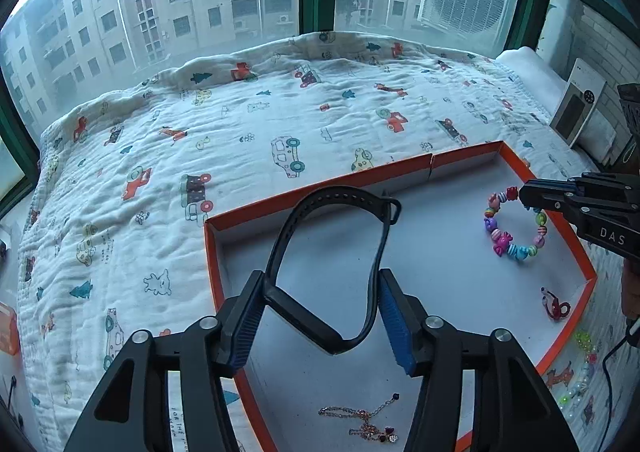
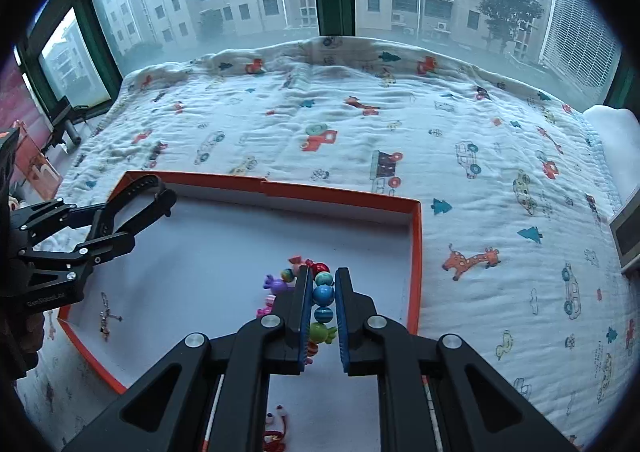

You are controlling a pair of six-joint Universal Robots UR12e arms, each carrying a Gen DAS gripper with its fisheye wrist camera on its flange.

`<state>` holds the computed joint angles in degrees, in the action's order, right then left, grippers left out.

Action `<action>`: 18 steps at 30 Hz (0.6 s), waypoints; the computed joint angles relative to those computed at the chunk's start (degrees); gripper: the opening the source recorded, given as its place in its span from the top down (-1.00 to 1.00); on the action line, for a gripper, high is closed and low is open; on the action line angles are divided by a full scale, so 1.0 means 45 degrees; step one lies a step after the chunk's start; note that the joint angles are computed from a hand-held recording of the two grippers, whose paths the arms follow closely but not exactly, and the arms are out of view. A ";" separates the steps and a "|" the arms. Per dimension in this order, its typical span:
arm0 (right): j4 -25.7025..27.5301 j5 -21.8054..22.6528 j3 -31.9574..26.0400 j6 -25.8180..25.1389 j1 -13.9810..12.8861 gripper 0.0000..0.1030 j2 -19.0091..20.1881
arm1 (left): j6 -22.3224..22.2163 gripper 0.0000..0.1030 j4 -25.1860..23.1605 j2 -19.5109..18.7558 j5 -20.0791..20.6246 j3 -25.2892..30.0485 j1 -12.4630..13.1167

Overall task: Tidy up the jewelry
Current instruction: 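Carry the band and bracelet into the tray and open both tools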

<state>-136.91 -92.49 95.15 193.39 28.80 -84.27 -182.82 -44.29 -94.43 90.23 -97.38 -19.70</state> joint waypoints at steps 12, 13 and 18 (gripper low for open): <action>0.0094 -0.0409 -0.0045 -0.0410 0.0023 0.52 -0.0140 | -0.0450 -0.34 -0.0196 0.0083 -0.0060 0.0065 0.0020; 0.0087 -0.0402 -0.0047 -0.0440 0.0024 0.46 -0.0171 | -0.0519 -0.34 -0.0194 0.0133 -0.0088 0.0049 0.0025; 0.0034 -0.0688 0.0086 -0.0514 0.0095 0.26 -0.0581 | -0.0677 -0.34 0.0094 0.0574 -0.0057 -0.0116 -0.0024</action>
